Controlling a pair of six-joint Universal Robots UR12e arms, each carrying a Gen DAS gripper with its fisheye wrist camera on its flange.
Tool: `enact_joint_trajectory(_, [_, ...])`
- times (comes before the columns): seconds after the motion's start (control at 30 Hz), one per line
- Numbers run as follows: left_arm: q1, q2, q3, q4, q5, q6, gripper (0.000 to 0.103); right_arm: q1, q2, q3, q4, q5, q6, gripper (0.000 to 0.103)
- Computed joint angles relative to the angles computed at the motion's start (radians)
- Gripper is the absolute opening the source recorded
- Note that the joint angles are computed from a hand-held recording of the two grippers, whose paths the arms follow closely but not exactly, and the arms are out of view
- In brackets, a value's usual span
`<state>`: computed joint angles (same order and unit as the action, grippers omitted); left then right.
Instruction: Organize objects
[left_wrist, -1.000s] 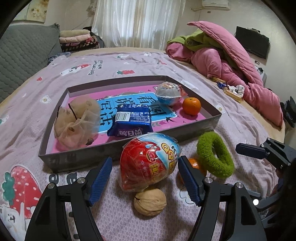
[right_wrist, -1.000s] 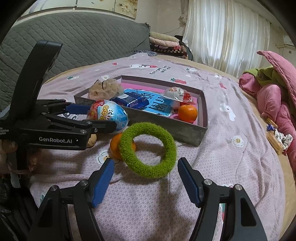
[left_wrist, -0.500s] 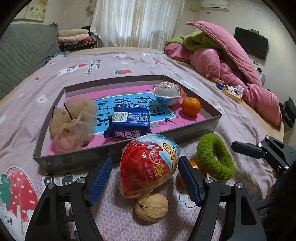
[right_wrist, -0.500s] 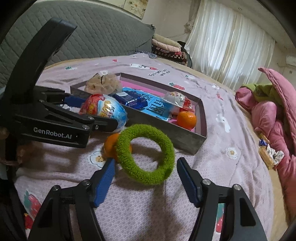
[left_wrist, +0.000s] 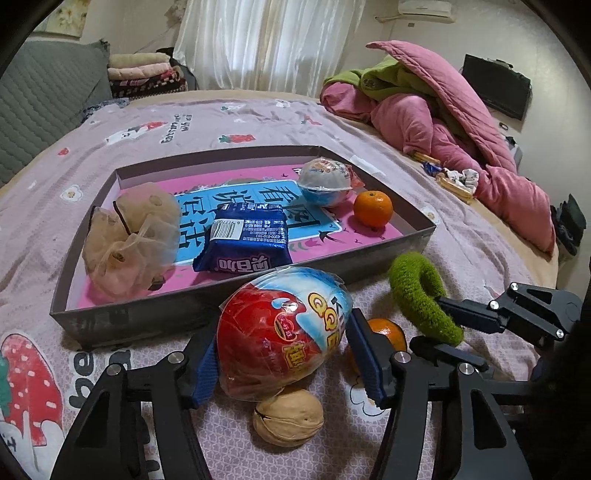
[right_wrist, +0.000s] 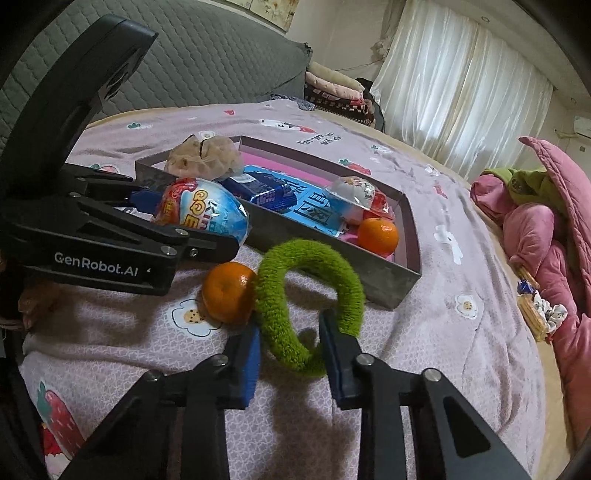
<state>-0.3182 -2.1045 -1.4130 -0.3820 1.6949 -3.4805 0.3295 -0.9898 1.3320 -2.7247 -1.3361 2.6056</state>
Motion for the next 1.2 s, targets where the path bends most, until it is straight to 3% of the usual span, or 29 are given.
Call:
enact_joint_trajectory(0.4, [-0.004,0.010,-0.015,0.054,0.010,0.006,0.063,-0.013,-0.005,0.012,-0.056,0.051,0.044,0.017])
enact_joint_trajectory(0.87, [-0.011,0.028,-0.033,0.091,0.031,0.012,0.063,-0.032,-0.012,0.021,-0.107,0.141,0.105,0.016])
enact_joint_trajectory(1.2, [-0.015,0.047,-0.048,0.113,0.060,-0.001,0.063,-0.046,-0.020,0.040,-0.204,0.222,0.176,0.016])
